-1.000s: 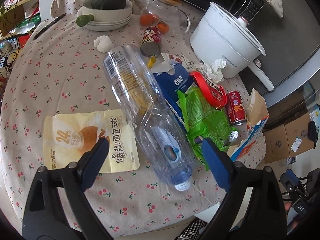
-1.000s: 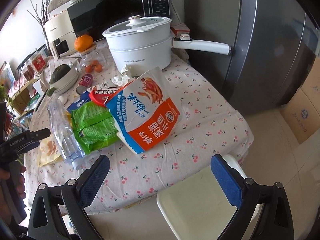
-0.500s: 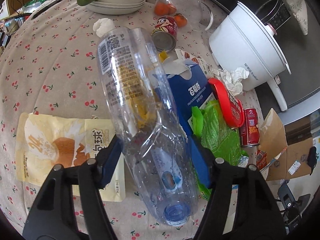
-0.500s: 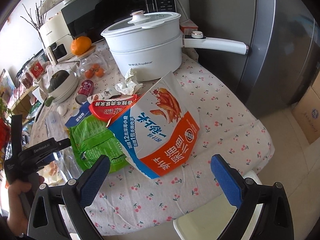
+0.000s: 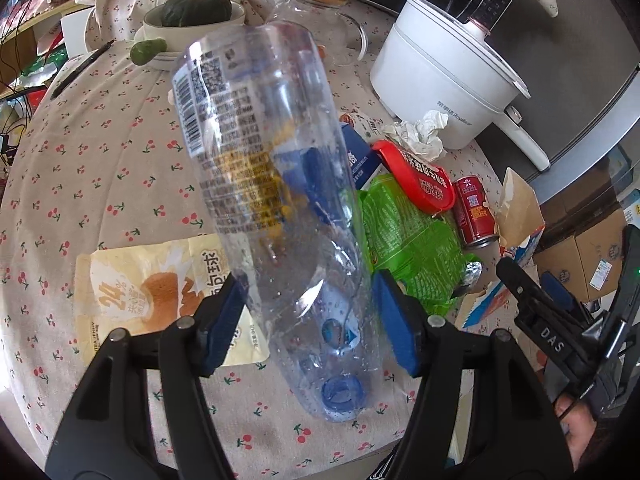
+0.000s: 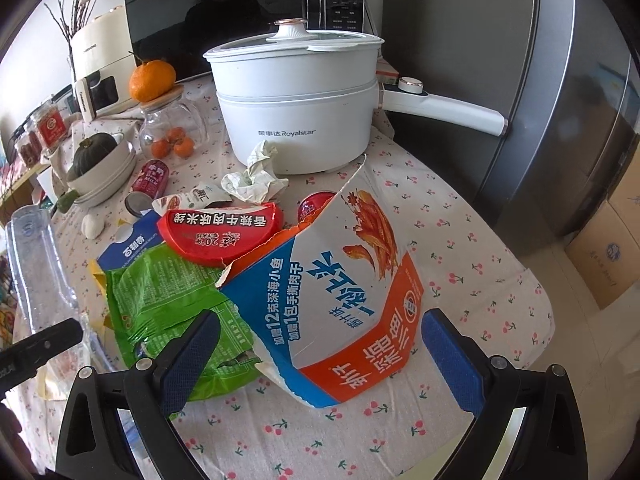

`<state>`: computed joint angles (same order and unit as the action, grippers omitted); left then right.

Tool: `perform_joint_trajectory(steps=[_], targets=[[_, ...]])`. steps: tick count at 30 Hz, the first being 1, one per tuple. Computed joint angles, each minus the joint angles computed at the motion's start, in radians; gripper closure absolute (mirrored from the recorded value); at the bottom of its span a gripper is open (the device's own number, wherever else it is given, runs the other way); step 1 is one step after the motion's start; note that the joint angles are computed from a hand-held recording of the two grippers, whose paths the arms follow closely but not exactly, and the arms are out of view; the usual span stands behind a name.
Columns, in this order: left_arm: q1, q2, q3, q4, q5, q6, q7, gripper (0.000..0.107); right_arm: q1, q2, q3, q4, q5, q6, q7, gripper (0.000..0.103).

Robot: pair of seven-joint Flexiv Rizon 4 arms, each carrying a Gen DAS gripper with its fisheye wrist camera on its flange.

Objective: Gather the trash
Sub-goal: 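Grasp the torn milk carton with the right gripper while the left gripper lifts the bottle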

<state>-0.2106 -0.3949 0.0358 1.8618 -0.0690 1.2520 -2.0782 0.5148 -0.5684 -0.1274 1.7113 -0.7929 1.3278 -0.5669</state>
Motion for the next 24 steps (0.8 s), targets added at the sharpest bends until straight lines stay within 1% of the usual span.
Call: perform_joint_trajectory(steps=[4, 5, 6, 7, 9, 10, 13, 15, 17, 19, 20, 21, 22, 24], targets=[[0.007, 0.021, -0.008, 0.023, 0.002, 0.004, 0.030, 0.041, 0.063, -0.022, -0.093, -0.015, -0.106, -0.011, 0.108, 0.001], [0.008, 0.032, -0.009, 0.035, 0.003, 0.009, 0.037, 0.041, 0.069, -0.027, -0.106, -0.018, -0.134, -0.014, 0.133, 0.003], [0.009, 0.038, -0.009, 0.042, 0.005, 0.013, 0.043, 0.041, 0.070, -0.029, -0.114, -0.021, -0.159, -0.013, 0.157, 0.009], [0.009, 0.042, -0.007, 0.046, 0.008, 0.016, 0.046, 0.041, 0.064, -0.031, -0.109, -0.024, -0.171, -0.017, 0.168, 0.012], [0.013, 0.052, -0.010, 0.059, 0.005, 0.023, 0.056, 0.041, 0.034, -0.035, -0.073, -0.032, -0.161, -0.020, 0.155, 0.028], [0.018, 0.056, -0.016, 0.065, -0.002, 0.028, 0.064, 0.041, 0.024, -0.034, -0.059, -0.032, -0.154, -0.019, 0.147, 0.031], [0.026, 0.064, -0.026, 0.082, -0.020, 0.044, 0.081, 0.041, 0.009, -0.019, -0.056, -0.015, -0.161, 0.006, 0.166, 0.034], [0.027, 0.068, -0.030, 0.089, -0.029, 0.053, 0.090, 0.041, -0.013, -0.006, -0.034, -0.003, -0.137, 0.029, 0.157, 0.043], [0.029, 0.073, -0.035, 0.096, -0.038, 0.061, 0.102, 0.041, -0.032, 0.007, -0.017, 0.011, -0.104, 0.051, 0.142, 0.047], [0.031, 0.080, -0.039, 0.106, -0.047, 0.072, 0.114, 0.041, -0.045, 0.022, -0.011, 0.027, -0.073, 0.067, 0.129, 0.053], [0.030, 0.083, -0.040, 0.109, -0.050, 0.075, 0.119, 0.041, -0.060, 0.026, 0.007, 0.031, -0.043, 0.073, 0.109, 0.061], [0.029, 0.085, -0.040, 0.112, -0.052, 0.077, 0.122, 0.041, -0.082, 0.028, 0.034, 0.033, -0.004, 0.079, 0.077, 0.064], [0.027, 0.087, -0.040, 0.114, -0.053, 0.079, 0.125, 0.041, -0.100, 0.030, 0.056, 0.035, 0.035, 0.083, 0.048, 0.064], [0.022, 0.092, -0.035, 0.116, -0.047, 0.079, 0.126, 0.041, -0.116, 0.037, 0.071, 0.044, 0.093, 0.088, 0.011, 0.067]])
